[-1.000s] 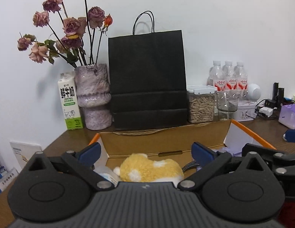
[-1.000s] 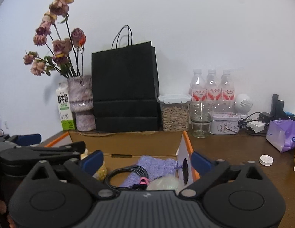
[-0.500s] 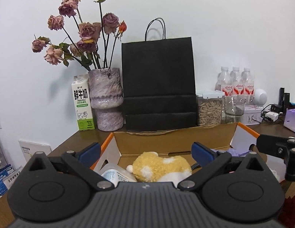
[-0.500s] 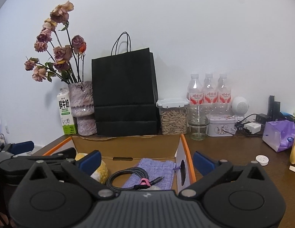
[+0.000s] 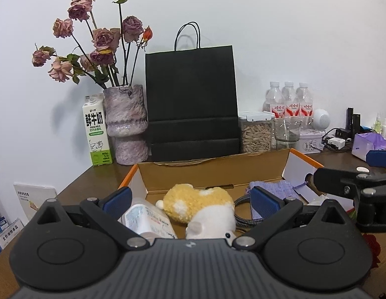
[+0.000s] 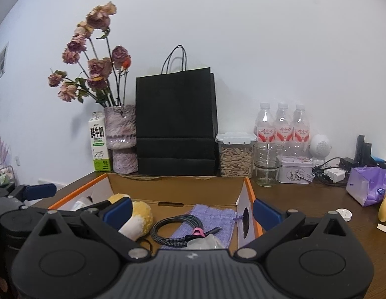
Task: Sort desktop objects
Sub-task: 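Lift both open grippers out of the box toward the items on the desk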
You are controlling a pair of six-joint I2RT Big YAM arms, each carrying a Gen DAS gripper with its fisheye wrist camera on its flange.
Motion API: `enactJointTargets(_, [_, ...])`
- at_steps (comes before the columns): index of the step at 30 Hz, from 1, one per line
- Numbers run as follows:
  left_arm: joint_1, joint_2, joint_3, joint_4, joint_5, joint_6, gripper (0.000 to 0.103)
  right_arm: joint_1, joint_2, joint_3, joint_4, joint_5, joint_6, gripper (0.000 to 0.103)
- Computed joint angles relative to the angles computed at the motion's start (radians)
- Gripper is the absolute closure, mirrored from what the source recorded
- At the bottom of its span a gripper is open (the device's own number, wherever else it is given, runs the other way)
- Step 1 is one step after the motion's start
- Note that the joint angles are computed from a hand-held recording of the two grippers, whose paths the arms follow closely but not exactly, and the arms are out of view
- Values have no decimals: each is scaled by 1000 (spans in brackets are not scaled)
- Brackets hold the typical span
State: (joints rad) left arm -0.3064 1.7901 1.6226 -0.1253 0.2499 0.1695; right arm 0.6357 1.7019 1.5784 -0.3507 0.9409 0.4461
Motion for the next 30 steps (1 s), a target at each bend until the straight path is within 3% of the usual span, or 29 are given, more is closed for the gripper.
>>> enactJointTargets(18, [51, -55, -98, -6, 76, 8, 0, 45, -7, -32, -31, -10, -33, 0])
enactJointTargets(30, [101, -33, -61, -124, 88, 24, 0, 46, -65, -97, -178, -62, 109, 0])
